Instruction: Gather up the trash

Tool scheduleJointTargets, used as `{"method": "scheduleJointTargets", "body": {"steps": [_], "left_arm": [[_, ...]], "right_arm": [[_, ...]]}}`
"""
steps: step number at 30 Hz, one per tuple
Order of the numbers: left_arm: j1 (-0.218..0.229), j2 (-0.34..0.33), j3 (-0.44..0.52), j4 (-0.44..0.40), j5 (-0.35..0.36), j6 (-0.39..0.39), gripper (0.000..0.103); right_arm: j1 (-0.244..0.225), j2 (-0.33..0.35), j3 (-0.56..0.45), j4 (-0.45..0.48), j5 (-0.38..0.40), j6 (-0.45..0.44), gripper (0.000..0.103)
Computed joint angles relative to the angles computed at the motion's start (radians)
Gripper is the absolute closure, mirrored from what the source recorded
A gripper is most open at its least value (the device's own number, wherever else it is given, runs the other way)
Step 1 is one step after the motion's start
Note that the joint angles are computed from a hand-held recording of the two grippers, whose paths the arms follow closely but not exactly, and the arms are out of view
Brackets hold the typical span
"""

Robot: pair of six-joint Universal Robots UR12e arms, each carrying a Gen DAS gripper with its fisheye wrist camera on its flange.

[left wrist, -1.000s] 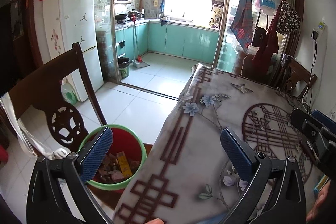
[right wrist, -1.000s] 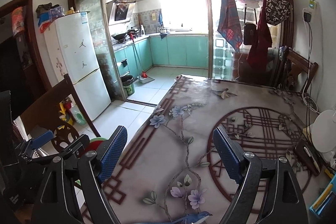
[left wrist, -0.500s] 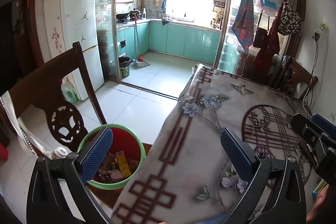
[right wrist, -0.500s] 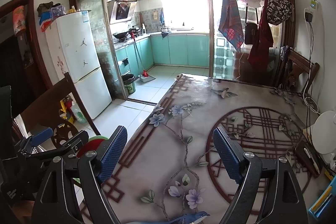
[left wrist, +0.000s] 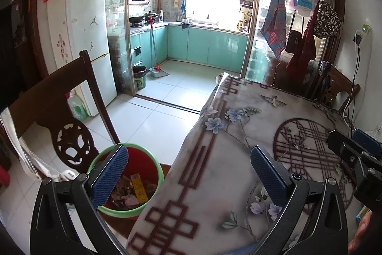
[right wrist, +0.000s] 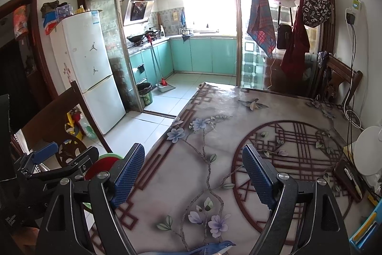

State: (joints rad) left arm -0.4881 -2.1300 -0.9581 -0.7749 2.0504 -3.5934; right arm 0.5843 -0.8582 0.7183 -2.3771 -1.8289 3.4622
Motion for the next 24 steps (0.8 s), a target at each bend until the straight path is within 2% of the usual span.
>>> {"method": "scheduleJointTargets", "body": {"steps": [13, 18, 21, 24], "left_arm": [[0.0, -0.011, 0.022, -0.03, -0.007, -0.013, 0.0], [-0.002, -0.015, 0.027, -0.031, -0.006, -0.007, 0.0], [0.0, -0.013, 0.022, -0.013, -0.03, 0.001, 0.0], [-0.005, -0.024, 0.038, -0.017, -0.031, 0.023, 0.0]], "right_arm": [[-0.002, -0.003, 0.006, -0.002, 0.003, 0.001, 0.019], [-0.005, -0.006, 0.015, -0.006, 0.004, 0.001, 0.019], [-0.008, -0.01, 0.023, -0.009, 0.007, 0.002, 0.019], [-0.019, -0.019, 0.047, -0.012, 0.031, 0.019, 0.019]]}}
